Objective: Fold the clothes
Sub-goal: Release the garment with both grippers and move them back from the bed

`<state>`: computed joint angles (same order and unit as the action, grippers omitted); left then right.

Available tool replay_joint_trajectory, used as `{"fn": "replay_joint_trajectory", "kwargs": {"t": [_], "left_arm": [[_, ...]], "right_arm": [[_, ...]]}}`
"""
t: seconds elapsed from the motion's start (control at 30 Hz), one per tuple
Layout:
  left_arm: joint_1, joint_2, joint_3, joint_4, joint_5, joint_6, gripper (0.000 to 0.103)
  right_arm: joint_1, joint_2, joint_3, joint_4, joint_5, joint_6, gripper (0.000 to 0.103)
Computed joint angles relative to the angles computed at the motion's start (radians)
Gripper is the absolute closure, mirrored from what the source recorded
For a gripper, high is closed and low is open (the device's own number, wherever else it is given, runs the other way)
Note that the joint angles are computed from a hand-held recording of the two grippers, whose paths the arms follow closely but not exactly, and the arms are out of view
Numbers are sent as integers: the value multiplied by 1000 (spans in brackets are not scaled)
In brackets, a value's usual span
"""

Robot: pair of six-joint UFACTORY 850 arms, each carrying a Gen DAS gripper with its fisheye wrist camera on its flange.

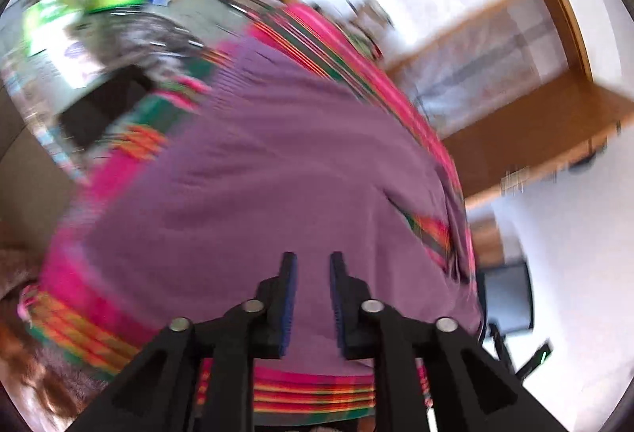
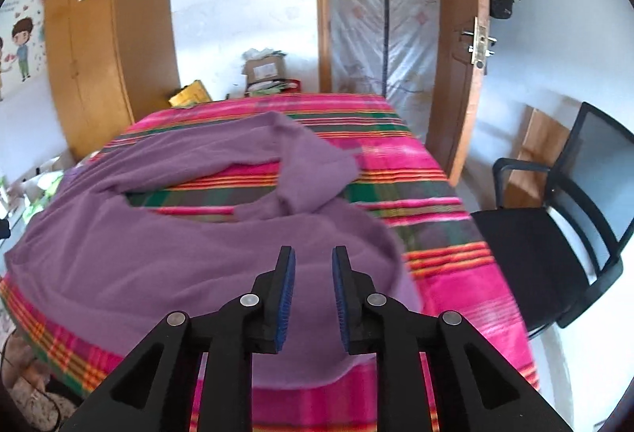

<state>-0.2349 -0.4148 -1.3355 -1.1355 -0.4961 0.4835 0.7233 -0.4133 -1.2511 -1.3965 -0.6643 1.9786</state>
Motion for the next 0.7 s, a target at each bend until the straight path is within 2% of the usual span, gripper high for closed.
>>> {"fn": "replay_joint_trajectory", "kwargs": {"t": [0.2, 0.33, 0.47, 0.6, 0.7], "left_arm": [[-108, -200, -280, 206, -158, -152, 82], [-163, -308, -437, 260, -262, -182, 82], [-198, -391, -566, 318, -327, -231, 81], [-224, -461, -672, 347, -391, -253, 80], [-241, -508, -751, 381, -428, -278, 77]], "right_arm": [[-72, -19, -28, 77, 53, -121, 82], [-127, -42, -65, 177, 133, -259, 81], [-172, -63, -98, 304, 233, -441, 80], [-221, -93, -140, 573, 319, -725, 79], [-239, -122, -179, 777, 317, -938, 79]]}}
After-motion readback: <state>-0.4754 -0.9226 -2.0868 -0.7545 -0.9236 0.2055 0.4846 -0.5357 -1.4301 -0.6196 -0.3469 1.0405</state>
